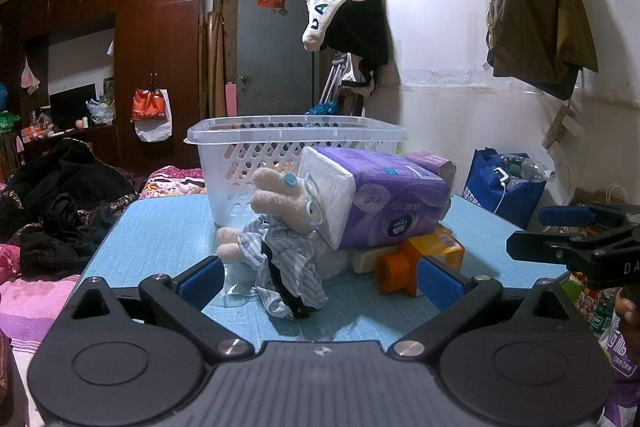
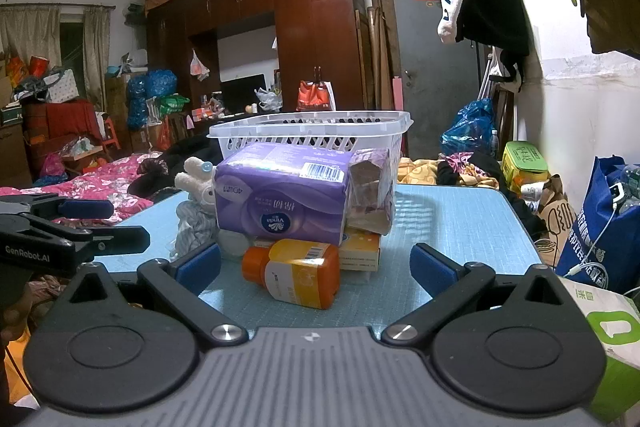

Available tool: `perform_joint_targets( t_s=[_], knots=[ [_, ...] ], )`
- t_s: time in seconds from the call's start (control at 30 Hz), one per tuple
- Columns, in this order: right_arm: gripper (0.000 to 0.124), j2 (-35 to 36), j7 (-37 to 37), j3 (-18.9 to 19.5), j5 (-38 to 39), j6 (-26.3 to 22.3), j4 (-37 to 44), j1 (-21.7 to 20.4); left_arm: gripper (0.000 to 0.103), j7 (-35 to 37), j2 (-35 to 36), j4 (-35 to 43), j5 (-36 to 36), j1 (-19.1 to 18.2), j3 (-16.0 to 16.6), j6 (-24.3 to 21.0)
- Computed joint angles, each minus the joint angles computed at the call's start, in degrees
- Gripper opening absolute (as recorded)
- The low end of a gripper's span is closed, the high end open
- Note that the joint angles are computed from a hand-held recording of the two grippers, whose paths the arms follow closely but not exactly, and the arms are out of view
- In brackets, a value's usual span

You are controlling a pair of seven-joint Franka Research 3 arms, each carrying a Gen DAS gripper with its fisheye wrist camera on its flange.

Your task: Organize objects

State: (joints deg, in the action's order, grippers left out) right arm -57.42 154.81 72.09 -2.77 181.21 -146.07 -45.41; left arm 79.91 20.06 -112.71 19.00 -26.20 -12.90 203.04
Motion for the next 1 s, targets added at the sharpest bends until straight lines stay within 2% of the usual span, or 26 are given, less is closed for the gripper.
perform_joint_targets(
  t_s=[1.0],
  knots=[
    [0.103, 0.3, 0.0, 0.2, -0.3, 0.1, 0.0, -0.2, 0.103, -0.2, 0.2, 0.2, 0.4, 0.1, -0.1, 0.0]
  ],
)
